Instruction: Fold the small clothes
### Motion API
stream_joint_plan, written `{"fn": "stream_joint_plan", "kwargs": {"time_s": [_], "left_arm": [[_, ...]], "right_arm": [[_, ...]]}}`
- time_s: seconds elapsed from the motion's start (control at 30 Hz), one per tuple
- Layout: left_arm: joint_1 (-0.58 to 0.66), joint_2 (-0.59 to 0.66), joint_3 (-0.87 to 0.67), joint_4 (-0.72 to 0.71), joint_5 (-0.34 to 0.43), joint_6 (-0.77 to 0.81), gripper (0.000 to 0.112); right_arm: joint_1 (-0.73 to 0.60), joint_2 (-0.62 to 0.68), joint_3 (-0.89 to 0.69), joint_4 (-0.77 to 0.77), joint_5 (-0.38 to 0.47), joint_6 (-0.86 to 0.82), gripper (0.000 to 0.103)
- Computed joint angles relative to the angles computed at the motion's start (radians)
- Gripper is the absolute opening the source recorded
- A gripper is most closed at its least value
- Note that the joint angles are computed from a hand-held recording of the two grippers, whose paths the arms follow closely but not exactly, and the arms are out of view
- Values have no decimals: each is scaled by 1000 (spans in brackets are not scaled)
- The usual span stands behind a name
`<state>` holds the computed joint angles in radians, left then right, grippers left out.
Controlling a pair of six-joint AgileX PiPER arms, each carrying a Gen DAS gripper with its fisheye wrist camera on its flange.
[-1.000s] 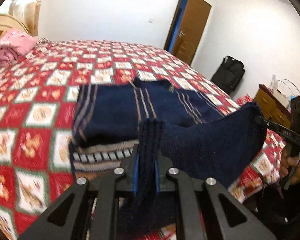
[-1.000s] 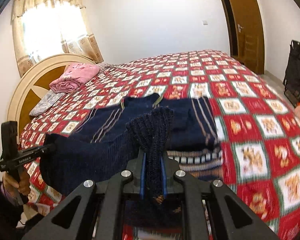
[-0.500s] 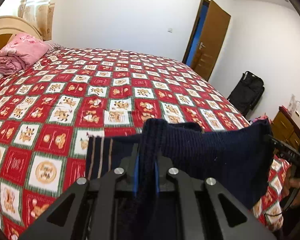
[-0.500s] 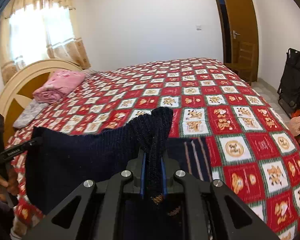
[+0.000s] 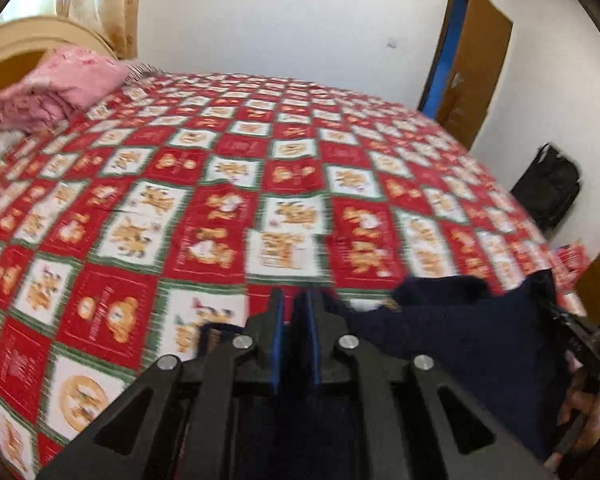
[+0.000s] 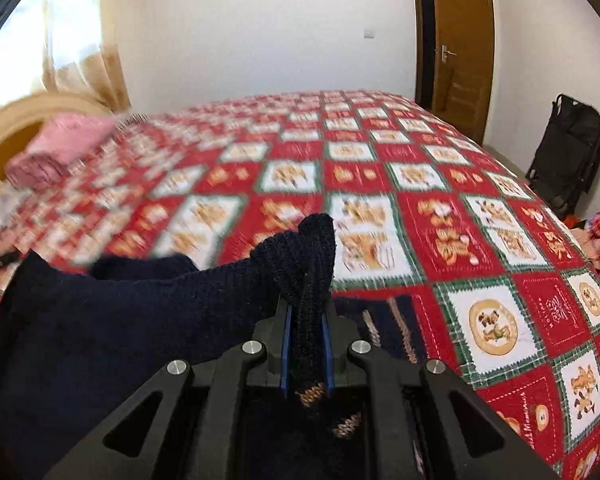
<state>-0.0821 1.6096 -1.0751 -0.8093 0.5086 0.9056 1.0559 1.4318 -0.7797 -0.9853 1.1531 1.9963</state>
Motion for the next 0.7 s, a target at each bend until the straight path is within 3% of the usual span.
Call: {"fn": "stream_joint_plan", "kwargs": {"time_s": [0.03,0.13,0.23,0.33,0.43,0.53,0.63,0.7], "left_arm": [[-7,19,-7,33,-32,-33,14],[-2,70,-53,113,-22,-135,14],[8,49,-37,77,21,-81,14],[-27,-5,-3,99,29,-74,14],[-44,-74,53,-1,45,18,16],[-93,-98,90,13,30,7,16],[-142,-85,115,126,-8,-108,16],[-112,-90,133,98,31,-73,18]], "right_arm": [[-12,18,10,-6,-18,11,13],[-30,10,26,-25,-38,43,13],[-39,-1,28,-24,-55,26,13],[-26,10,-2,-23,-19,1,13],[-9,11,-41,-29,51,-16,13],[-94,45,-50,37,-32,-91,15],[-191,-33,36,90,-223,-107,17],[-116,-194,111,32,-183,51,19]]}}
